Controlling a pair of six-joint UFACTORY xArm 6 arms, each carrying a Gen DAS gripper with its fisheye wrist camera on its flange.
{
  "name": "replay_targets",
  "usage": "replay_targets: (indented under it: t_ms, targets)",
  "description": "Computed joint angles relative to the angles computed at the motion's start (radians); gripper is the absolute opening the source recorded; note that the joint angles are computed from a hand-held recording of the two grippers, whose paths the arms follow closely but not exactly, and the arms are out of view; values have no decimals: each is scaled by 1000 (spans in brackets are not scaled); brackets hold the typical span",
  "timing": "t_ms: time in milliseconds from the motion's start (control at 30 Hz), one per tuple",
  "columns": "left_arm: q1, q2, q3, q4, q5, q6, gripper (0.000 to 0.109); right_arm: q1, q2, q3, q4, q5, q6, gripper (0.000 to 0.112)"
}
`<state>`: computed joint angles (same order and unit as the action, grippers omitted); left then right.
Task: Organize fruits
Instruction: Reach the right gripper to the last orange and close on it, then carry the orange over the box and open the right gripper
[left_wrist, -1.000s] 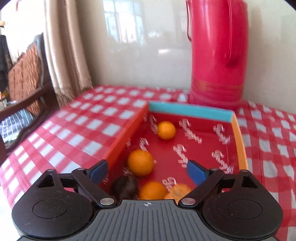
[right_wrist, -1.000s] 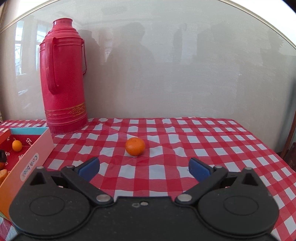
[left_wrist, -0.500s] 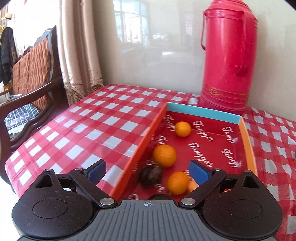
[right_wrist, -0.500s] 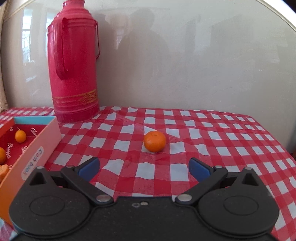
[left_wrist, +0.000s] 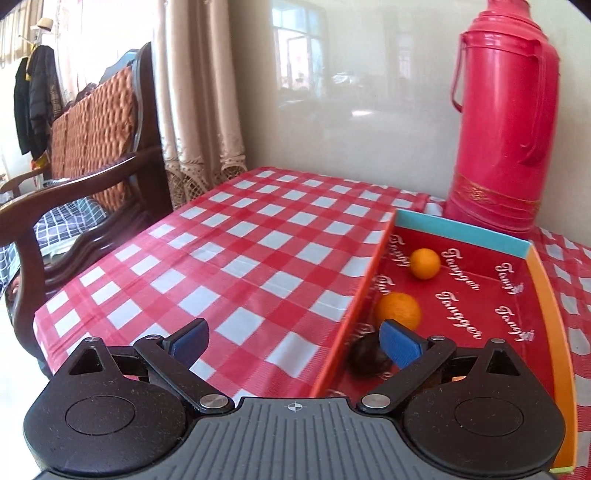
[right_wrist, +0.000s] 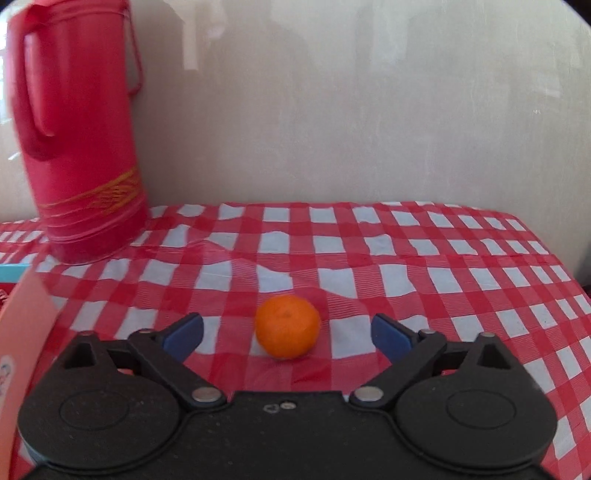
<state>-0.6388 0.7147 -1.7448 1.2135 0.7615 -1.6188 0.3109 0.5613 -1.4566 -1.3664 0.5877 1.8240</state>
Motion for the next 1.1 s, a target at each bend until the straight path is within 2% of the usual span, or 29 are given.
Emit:
replay_targets:
  t_ms: [100, 200, 267, 367, 533, 700, 900, 967, 1100]
  targets:
    - [11, -15, 22, 4, -2, -21, 98, -9, 22, -20, 47, 11, -38, 81]
    - [20, -25, 37, 1, -8, -35, 98, -15, 49, -48, 101, 3, -89, 62]
    - [26, -31, 48, 0, -23, -41, 98, -16, 58, -57, 118, -4, -105, 41]
    - [26, -35, 54, 6, -26, -45, 98, -18, 62, -62, 109, -16, -104, 35]
    - [27, -48, 72, 25, -32, -72, 98, -11, 55, -52, 67, -25, -90, 34]
    - [24, -56, 81, 38, -8, -104, 98, 22, 9, -27, -89, -64, 17, 34]
    - [26, -61, 86, 26, 14, -120, 98, 75, -18, -41, -376, -252, 217, 34]
    - [25, -61, 88, 25, 20, -116, 98, 92, 3, -80, -431, -314, 237, 34]
    - [24, -67, 98, 33, 29, -114, 98, 122, 62, -165, -409, -383, 152, 35]
